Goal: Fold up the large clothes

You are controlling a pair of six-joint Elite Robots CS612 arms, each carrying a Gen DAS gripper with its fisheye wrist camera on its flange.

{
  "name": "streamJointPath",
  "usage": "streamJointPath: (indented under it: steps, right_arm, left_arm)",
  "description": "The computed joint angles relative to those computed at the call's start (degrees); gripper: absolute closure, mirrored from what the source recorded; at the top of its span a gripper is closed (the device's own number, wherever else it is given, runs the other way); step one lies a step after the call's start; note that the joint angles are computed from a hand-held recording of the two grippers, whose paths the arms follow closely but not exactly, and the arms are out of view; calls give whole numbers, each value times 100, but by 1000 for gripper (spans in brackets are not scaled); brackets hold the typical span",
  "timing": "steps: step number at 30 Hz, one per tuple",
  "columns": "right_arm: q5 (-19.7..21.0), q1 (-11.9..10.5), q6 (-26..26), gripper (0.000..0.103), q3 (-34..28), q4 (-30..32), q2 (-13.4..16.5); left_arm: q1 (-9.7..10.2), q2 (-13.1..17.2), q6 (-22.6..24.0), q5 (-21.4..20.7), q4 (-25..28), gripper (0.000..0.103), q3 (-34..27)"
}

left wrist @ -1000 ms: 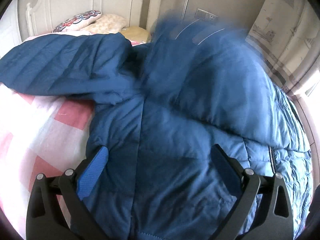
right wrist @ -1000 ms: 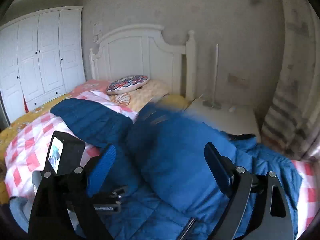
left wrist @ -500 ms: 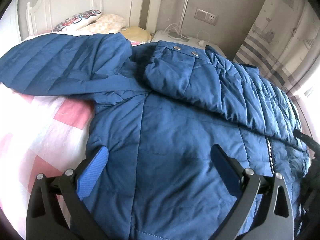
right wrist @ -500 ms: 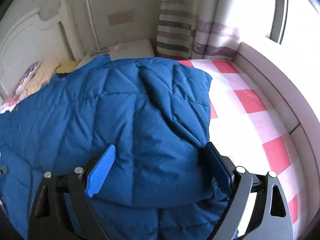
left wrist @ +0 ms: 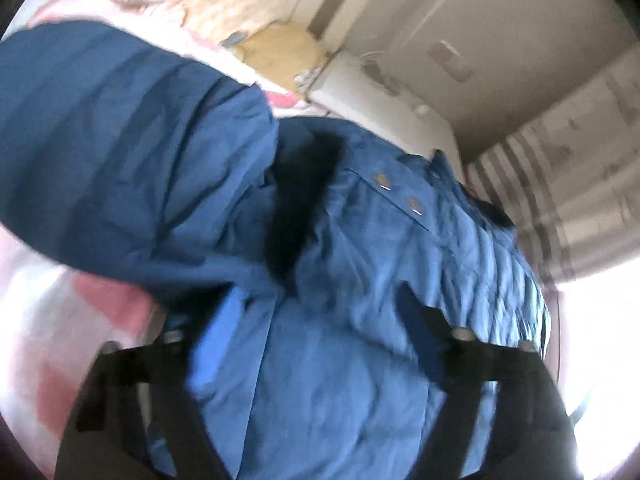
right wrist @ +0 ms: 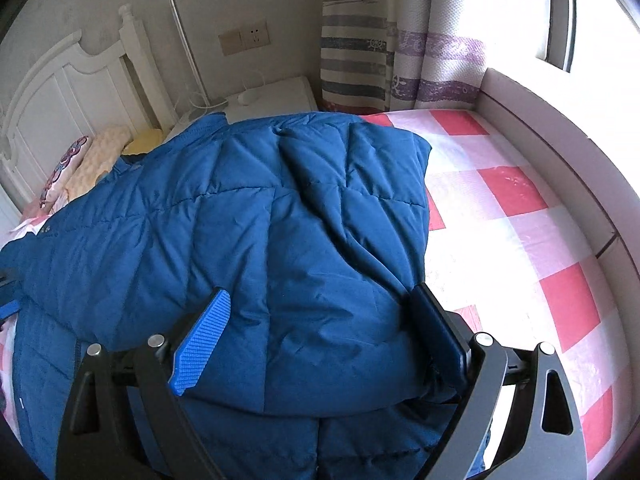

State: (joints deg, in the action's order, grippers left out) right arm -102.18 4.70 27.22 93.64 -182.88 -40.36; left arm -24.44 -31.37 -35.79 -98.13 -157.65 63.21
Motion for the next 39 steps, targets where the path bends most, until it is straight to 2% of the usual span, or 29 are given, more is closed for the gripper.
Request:
streamJointPath:
  steps: [2, 4, 5, 6, 10, 12, 14, 15, 16, 17, 19, 20, 21, 22, 24, 25, 27, 28, 30, 31, 33, 36, 39]
  right_arm:
    - [23, 6, 30, 16, 19, -33, -7]
    - [40, 4, 46, 16, 23, -55, -6]
    - [47, 2, 54, 16, 26, -64, -5]
    - [68, -5, 64, 16, 31, -86, -4]
    - [198, -44, 131, 16, 60, -194, 4]
    - [228, -52, 152, 16, 66, -227, 7]
    - [230, -51, 153, 16, 56, -221, 13]
    - [224, -51, 148, 16, 55, -219, 13]
    - [225, -52, 146, 16, 58, -224, 12]
    - [216, -52, 144, 16, 56, -227, 15]
    - [207, -48, 151, 16, 48, -231, 21]
    - [211, -48, 151, 16, 47, -228, 22]
    - [213, -50, 150, 16, 47, -227, 22]
    - [206, -47, 149, 16, 47, -226, 22]
    - [203, -46, 149, 16, 49, -231, 21]
    - [203, -46, 149, 16, 49, -231, 21]
    - [198, -45, 145, 16, 49, -227, 19]
    - [194, -45, 142, 16, 48, -223, 19]
    - [168, -41, 124, 16, 41, -203, 21]
    - [148, -38, 116, 16, 38, -189, 20]
    - [122, -32, 106, 16, 31, -162, 19]
    - [103, -27, 113, 16, 38, -187, 18]
    - [-66, 17, 128, 16, 21, -221, 36]
  left_arm:
    - [-26, 98, -170, 268, -67, 52, -106]
    - [-101, 52, -233, 572, -247, 79, 29]
    - [-132, -13, -224, 675, -460, 86, 193]
    - [-145, -71, -166, 658, -776, 89, 363]
    - [-296, -475, 238, 988, -1909, 91, 1219]
    - [-351, -585, 411, 1135, -2038, 91, 1447]
    - [-382, -560, 624, 1272, -1654, 84, 1391]
    - [-405, -545, 778, 1462, -1403, 66, 1367]
    - [-432, -477, 910, 1749, -1073, 36, 1248]
    - [-440, -435, 1006, 1917, -946, 29, 1200]
    - [-436, -501, 1171, 2022, -1201, 29, 1362]
    - [-472, -557, 1128, 2285, -1406, 29, 1463]
    - [-522, -607, 1065, 2628, -1751, 26, 1576]
    - [-577, -661, 1074, 2929, -2273, 16, 1707]
    - [-638, -712, 1350, 3004, -2900, 7, 1792]
    - [-681, -711, 1652, 3013, -2992, 6, 1744]
    - [-745, -631, 2262, 2963, -2668, 4, 1498]
    - [-771, -509, 2590, 2946, -2201, 4, 1234]
    - [-801, -298, 2797, 2987, -1509, 4, 869]
    - [-771, -158, 2844, 2786, -939, 5, 596]
    - [-713, 79, 2799, 2494, -377, 4, 236]
    - [-633, 87, 2676, 2147, -277, 2, 196]
    - [-597, 82, 2662, 2048, -413, 2, 269]
